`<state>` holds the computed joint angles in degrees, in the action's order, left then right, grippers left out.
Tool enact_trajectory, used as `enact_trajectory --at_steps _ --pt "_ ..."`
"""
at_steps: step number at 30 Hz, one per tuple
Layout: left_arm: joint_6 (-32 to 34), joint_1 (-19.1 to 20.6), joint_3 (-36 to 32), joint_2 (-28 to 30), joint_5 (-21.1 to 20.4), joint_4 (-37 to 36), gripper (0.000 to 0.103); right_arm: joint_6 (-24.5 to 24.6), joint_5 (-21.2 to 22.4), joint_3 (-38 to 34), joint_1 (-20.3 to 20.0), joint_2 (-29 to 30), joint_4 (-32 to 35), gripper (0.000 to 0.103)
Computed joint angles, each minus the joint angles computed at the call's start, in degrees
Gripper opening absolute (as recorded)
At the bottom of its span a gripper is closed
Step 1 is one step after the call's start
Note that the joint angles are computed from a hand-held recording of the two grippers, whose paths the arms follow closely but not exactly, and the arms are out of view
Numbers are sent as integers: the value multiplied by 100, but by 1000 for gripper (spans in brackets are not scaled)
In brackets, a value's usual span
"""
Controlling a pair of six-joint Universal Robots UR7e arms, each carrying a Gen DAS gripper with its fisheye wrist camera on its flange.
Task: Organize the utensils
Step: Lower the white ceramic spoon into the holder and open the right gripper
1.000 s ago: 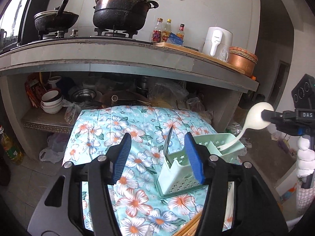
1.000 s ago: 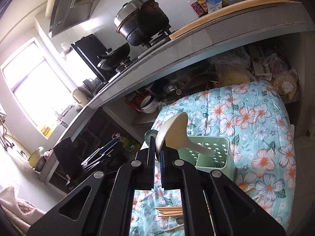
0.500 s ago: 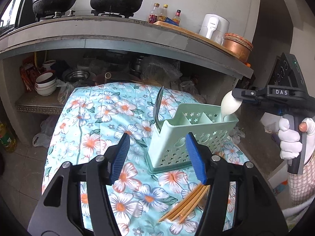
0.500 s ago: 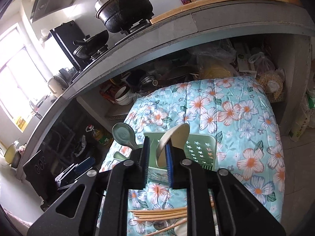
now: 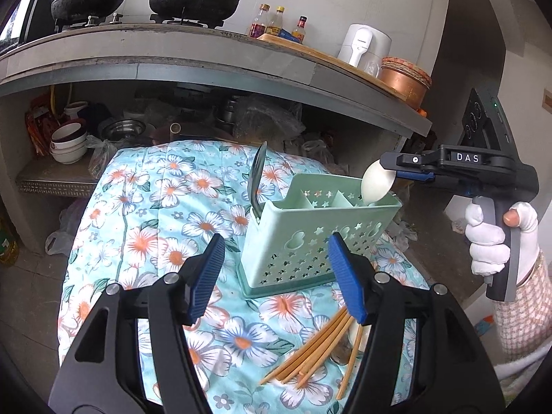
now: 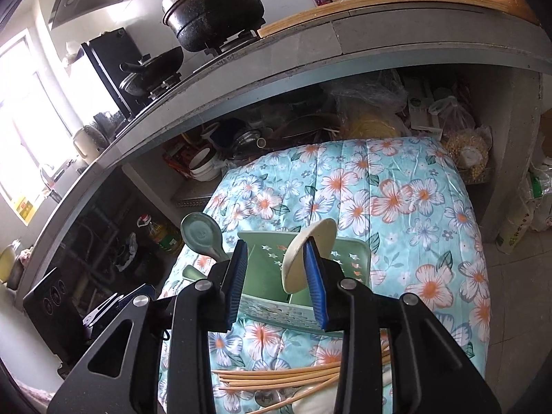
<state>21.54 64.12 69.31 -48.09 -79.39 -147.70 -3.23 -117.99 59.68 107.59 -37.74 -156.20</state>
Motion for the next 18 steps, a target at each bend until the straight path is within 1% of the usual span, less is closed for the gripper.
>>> enact_trajectory --at_steps 3,5,6,10,14,18 --pt "-11 5 -15 12 -3 53 60 -202 -347 -123 72 86 185 44" --pt "-22 10 -35 27 -24 77 60 -324 -546 -161 117 133 209 44" --pt "-27 12 -39 31 -39 86 60 -355 -568 -144 125 128 185 44" --pt "-9 20 -65 55 -51 121 60 -287 -475 25 115 9 58 44" --pt "11 19 -109 81 -66 174 60 -257 -367 344 117 -190 -299 44" --pt "23 22 -113 83 -138 233 60 -110 -108 797 76 -480 -692 44"
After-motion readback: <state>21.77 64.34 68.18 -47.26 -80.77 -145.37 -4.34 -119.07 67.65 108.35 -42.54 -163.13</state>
